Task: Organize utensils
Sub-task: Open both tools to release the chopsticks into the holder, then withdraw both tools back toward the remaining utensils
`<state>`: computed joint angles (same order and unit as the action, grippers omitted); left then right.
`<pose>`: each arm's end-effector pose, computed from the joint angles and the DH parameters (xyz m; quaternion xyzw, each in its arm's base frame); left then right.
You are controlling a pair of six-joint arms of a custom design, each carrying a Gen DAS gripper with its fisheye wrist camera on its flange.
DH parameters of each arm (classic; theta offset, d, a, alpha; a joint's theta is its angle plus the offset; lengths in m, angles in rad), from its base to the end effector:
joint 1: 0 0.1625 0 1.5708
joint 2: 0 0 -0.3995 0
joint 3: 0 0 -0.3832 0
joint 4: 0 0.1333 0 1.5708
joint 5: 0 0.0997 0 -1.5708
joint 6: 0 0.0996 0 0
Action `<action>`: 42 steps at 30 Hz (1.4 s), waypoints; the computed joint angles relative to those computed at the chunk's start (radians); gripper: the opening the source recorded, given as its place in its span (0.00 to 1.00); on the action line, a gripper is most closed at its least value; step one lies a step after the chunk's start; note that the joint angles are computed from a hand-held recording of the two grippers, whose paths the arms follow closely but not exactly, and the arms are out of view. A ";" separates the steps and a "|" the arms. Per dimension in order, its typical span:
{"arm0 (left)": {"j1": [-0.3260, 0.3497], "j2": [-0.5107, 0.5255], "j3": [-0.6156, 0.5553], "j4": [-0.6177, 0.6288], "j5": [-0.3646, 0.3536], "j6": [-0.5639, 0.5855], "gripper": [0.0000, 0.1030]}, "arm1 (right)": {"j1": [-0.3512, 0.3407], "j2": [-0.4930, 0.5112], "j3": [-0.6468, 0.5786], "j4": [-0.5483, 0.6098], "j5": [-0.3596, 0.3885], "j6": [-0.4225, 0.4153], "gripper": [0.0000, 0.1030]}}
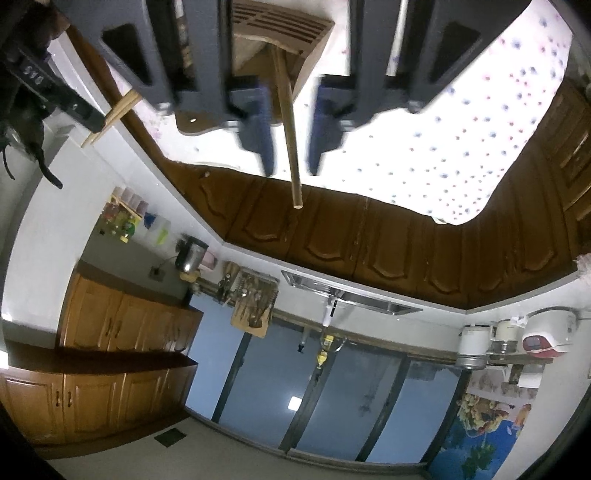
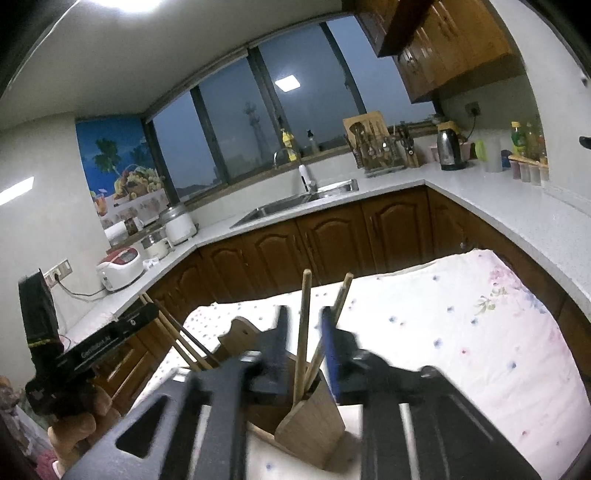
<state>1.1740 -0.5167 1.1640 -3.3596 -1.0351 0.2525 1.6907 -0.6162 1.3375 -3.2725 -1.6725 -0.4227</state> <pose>-0.1287 -0.7836 0.1838 0.1233 0.8147 -0.5357 0.1846 0.2122 -0.7315 0.1680 0.2131 -0.8553 0.4581 0.1152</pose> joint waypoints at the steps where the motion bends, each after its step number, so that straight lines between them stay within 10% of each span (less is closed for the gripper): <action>1: -0.003 -0.009 0.017 -0.018 0.004 0.001 0.26 | 0.000 -0.005 0.010 -0.016 0.006 -0.002 0.43; 5: -0.011 -0.044 0.076 -0.048 0.005 -0.020 0.41 | 0.005 -0.035 0.054 -0.068 0.022 -0.003 0.50; 9: -0.025 -0.088 0.160 -0.116 0.019 -0.031 0.78 | 0.002 -0.071 0.109 -0.128 0.053 0.008 0.99; 12: -0.043 -0.115 0.234 -0.219 0.059 -0.024 0.97 | -0.001 -0.107 0.159 -0.147 0.075 0.013 1.00; 23: -0.113 -0.262 0.533 -0.304 0.154 -0.069 0.99 | -0.002 -0.228 0.356 -0.202 0.070 0.012 1.00; 42: -0.276 -0.476 0.869 -0.049 0.327 -0.343 0.99 | -0.088 -0.442 0.739 -0.306 -0.038 0.047 1.00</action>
<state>0.8981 -0.9926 2.0328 -3.4088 -0.7082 -0.0900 1.6023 -1.0581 2.0766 -3.5785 -1.7101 -0.3758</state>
